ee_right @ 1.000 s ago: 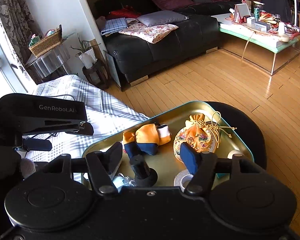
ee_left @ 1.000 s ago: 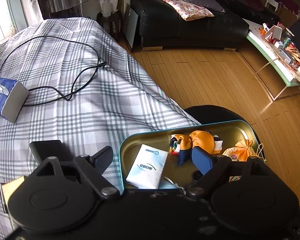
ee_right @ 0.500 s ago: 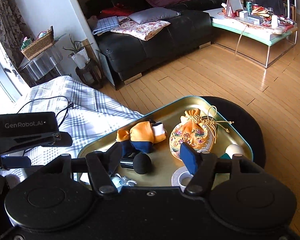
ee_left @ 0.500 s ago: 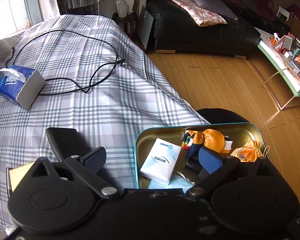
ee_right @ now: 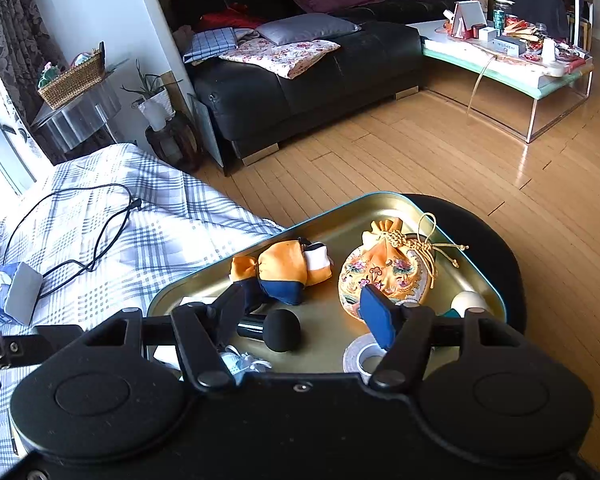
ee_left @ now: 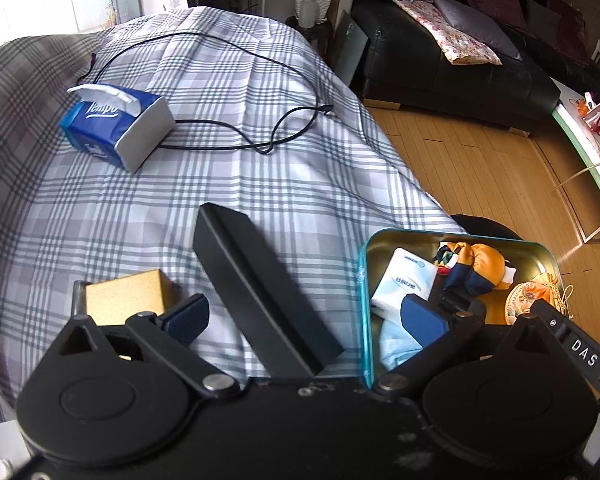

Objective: Organize soft objects
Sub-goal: 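Withdraw both open tools from the tray back over the bed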

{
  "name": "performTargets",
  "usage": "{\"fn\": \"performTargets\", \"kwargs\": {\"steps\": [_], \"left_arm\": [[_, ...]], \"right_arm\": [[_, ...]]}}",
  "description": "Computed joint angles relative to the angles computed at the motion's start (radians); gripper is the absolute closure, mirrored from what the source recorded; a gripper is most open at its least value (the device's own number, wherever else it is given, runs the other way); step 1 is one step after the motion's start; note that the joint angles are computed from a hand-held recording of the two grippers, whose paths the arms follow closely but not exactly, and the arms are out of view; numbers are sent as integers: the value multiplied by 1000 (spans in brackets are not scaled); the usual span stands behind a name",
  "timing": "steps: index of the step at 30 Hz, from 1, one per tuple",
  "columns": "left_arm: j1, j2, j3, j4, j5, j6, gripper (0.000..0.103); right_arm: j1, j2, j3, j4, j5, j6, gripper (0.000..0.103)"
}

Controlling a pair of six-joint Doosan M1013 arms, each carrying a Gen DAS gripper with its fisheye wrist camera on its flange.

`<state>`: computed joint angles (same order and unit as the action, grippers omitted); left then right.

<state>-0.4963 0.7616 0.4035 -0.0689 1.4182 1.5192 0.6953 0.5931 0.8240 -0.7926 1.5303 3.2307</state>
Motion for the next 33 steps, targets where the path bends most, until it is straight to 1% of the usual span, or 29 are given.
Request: {"fn": "performTargets", "kwargs": {"steps": [3, 5, 8, 17, 22, 25, 30, 33], "left_arm": [[15, -34, 64, 28, -20, -13, 1], [23, -48, 89, 44, -14, -19, 1], [35, -73, 137, 64, -25, -30, 1], [83, -129, 243, 46, -31, -68, 1], [102, -166, 303, 45, -40, -87, 1], [111, -193, 343, 39, -58, -86, 1], [122, -242, 413, 25, -111, -67, 1], [127, -266, 446, 8, -137, -52, 1]], "right_arm": [[-3, 6, -12, 12, 8, -13, 41], [-6, 7, -16, 25, 7, -15, 41], [-10, 9, -21, 44, 9, -18, 41], [-16, 48, -90, 67, 71, -76, 42], [-18, 66, -122, 73, 100, -111, 42], [-22, 78, -144, 88, 116, -127, 42], [-33, 90, -173, 139, 126, -164, 42], [-31, 112, -211, 130, 163, -194, 42]]}}
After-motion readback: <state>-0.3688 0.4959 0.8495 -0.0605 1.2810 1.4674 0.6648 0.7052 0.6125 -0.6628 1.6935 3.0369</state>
